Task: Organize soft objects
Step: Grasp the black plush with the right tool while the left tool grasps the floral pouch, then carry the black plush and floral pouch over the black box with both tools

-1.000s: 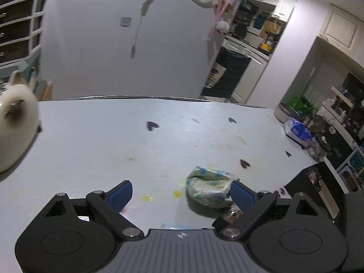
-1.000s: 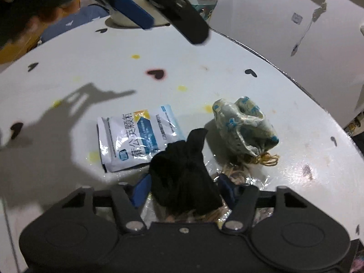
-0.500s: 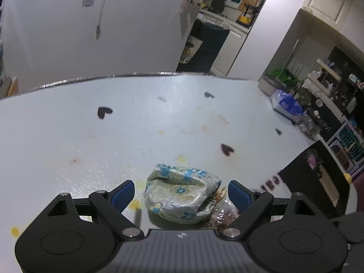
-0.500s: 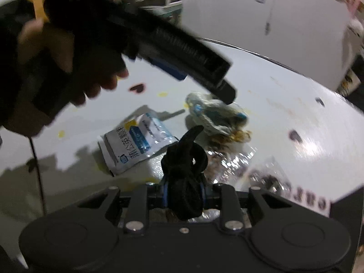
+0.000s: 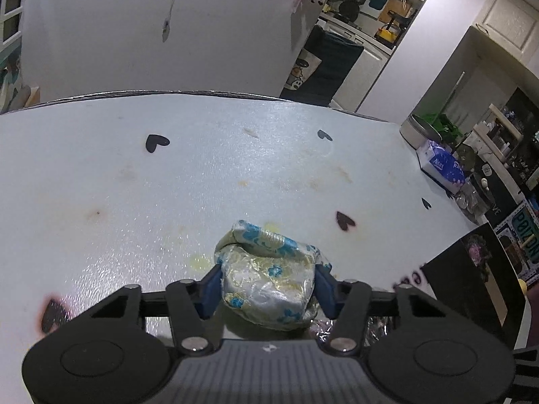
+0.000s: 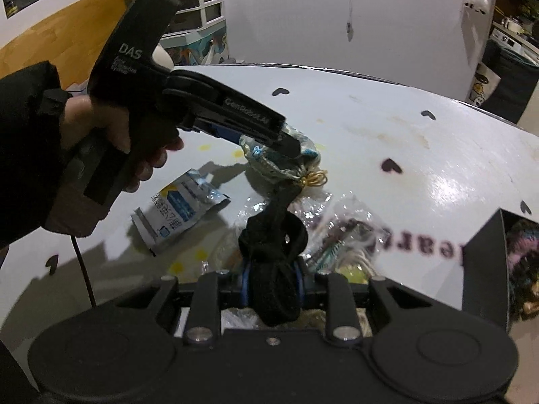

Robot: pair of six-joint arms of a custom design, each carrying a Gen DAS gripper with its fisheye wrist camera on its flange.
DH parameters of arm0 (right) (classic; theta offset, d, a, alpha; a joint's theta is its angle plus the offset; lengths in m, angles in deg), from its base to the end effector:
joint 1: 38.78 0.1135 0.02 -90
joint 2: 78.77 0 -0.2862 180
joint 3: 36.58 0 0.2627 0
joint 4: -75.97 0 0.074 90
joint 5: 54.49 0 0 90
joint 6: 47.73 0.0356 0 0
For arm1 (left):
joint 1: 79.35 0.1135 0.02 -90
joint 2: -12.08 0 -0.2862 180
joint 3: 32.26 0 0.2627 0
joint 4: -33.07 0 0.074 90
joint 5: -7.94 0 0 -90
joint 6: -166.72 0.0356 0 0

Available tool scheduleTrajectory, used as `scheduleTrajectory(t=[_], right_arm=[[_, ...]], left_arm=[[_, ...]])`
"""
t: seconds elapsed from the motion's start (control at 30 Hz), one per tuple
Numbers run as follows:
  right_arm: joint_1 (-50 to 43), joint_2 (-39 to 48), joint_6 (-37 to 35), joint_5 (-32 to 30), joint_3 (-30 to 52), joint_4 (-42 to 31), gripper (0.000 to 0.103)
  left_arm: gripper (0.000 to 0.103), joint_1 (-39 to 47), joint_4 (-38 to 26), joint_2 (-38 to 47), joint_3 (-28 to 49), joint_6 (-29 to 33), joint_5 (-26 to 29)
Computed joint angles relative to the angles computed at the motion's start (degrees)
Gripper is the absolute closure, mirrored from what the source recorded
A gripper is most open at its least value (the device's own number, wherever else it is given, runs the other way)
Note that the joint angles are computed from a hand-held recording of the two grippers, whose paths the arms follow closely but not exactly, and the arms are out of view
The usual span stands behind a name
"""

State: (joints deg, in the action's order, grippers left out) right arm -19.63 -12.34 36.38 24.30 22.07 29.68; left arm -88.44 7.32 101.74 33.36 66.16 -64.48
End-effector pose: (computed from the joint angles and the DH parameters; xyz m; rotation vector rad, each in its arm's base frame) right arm 0.2148 0.0819 0.2521 -0.6246 2.4430 0.3400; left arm 0.3221 -0.0624 0.2102 0.1073 2.4525 -0.5265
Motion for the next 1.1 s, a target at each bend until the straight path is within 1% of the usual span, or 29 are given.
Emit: scheduleTrajectory(t=[0.07, 0.27, 0.47, 0.53, 0.6, 0.63, 0.7, 0.87, 0.97, 1.1], right_arm=[[-0.3, -1.2, 0.2, -0.1, -0.3, -0.7, 0.077], [-2.7, -2.9, -0.5, -1.8, -0.4, -1.0, 0.077], [-4.3, -6.9, -1.9, -0.6, -0.8, -2.3, 0.077], [-6.0, -8.3, -2.5, -1.9, -0.8, -2.9, 0.077], [-8.0, -9.1, -3.0, -4.5, -0.5, -3.6, 0.077], [-9.4, -9.7, -3.6, -6.4, -0.2, -4.4, 0.077], [-10.9, -11.1, -5.0, -8.0, 0.1, -5.6, 0.077], [-20.1, -12.9, -12.2, -16.6, 1.8, -9.4, 0.077], [-28.6, -11.8, -19.4, -23.9, 4.2, -13.4, 0.077], [-40.2, -6.5, -31.2, -31.6, 8.9, -20.2, 0.077]], left_arm=[[0.053, -0.1, -0.3, -1.9, -1.2, -1.0, -0.3], [0.054, -0.4, -1.7, -11.7, -7.1, -4.9, -1.5], [0.054, -1.8, -5.1, -22.0, -11.3, -10.8, -4.0], [0.054, -3.4, -6.7, -25.3, -11.8, -12.8, -5.8], [0.054, -5.7, -8.2, -28.5, -12.0, -15.1, -7.9], [0.054, -7.1, -8.9, -29.8, -12.0, -16.3, -9.3], [0.054, -11.0, -10.0, -32.1, -11.6, -19.0, -13.1], [0.054, -23.2, -12.3, -34.0, -9.1, -27.4, -25.5], [0.054, -31.3, -13.9, -32.0, -6.0, -33.0, -33.4], [0.054, -40.1, -14.6, -27.0, -1.6, -39.1, -41.3]])
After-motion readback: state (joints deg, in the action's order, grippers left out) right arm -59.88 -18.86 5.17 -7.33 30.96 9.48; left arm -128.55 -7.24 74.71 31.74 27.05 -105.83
